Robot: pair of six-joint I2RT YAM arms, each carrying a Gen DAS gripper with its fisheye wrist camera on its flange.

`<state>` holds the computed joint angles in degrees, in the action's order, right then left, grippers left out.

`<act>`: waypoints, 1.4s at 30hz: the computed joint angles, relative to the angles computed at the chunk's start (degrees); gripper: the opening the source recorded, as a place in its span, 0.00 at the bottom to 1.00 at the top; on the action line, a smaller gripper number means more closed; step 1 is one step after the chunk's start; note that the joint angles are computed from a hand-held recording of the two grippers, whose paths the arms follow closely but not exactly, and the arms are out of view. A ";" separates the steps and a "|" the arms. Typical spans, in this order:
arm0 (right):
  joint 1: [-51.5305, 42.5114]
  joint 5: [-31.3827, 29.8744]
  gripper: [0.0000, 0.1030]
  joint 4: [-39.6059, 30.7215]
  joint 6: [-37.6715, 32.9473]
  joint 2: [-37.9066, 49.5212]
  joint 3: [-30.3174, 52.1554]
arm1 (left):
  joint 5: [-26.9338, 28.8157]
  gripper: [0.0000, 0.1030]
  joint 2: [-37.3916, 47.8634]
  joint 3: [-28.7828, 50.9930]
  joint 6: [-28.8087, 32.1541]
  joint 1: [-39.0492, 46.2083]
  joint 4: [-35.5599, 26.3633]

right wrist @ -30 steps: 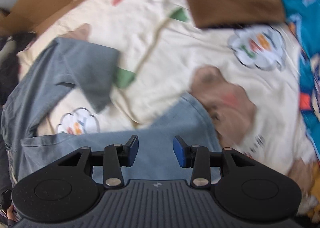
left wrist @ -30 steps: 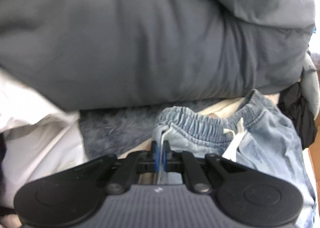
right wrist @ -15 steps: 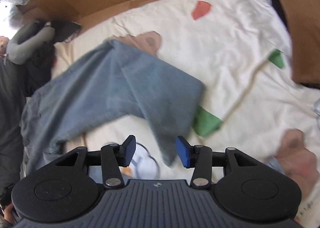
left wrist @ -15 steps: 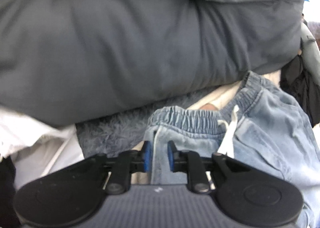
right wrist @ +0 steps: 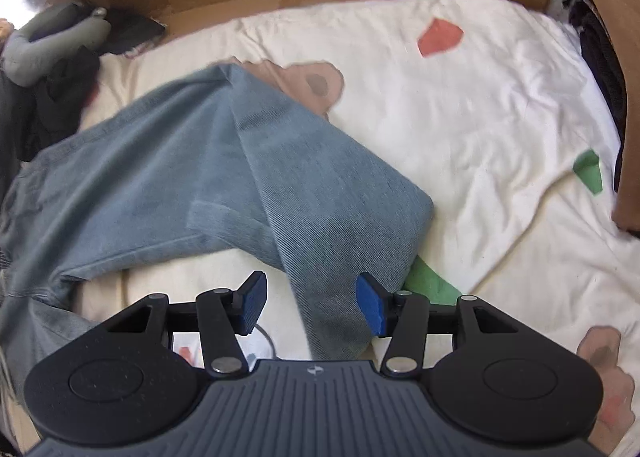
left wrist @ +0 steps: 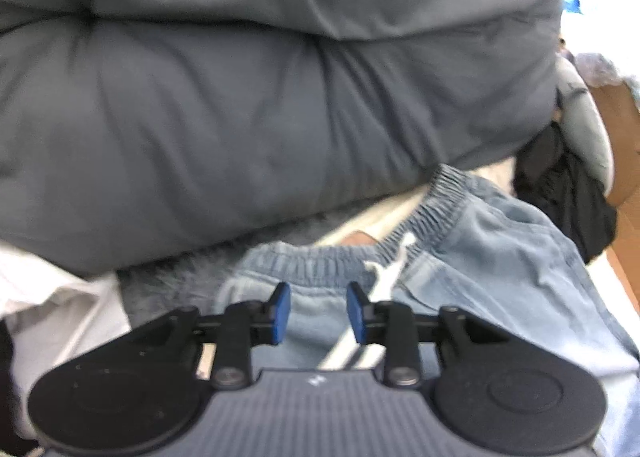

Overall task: Fold clothes
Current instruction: 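Grasp the leg hem with the right tool and pull it toward the box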

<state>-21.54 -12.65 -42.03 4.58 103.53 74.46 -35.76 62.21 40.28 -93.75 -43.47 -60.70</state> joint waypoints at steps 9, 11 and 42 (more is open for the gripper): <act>1.83 4.45 0.45 2.85 -3.86 -1.96 -7.22 | 0.63 0.32 2.58 0.65 1.67 -2.39 5.21; 0.53 4.38 0.33 2.22 -5.15 -2.33 -7.30 | 0.19 0.32 3.64 1.38 2.40 -3.20 5.90; -7.14 19.40 0.02 -13.39 -30.85 26.92 45.65 | 14.07 0.50 18.10 3.28 23.53 18.60 47.14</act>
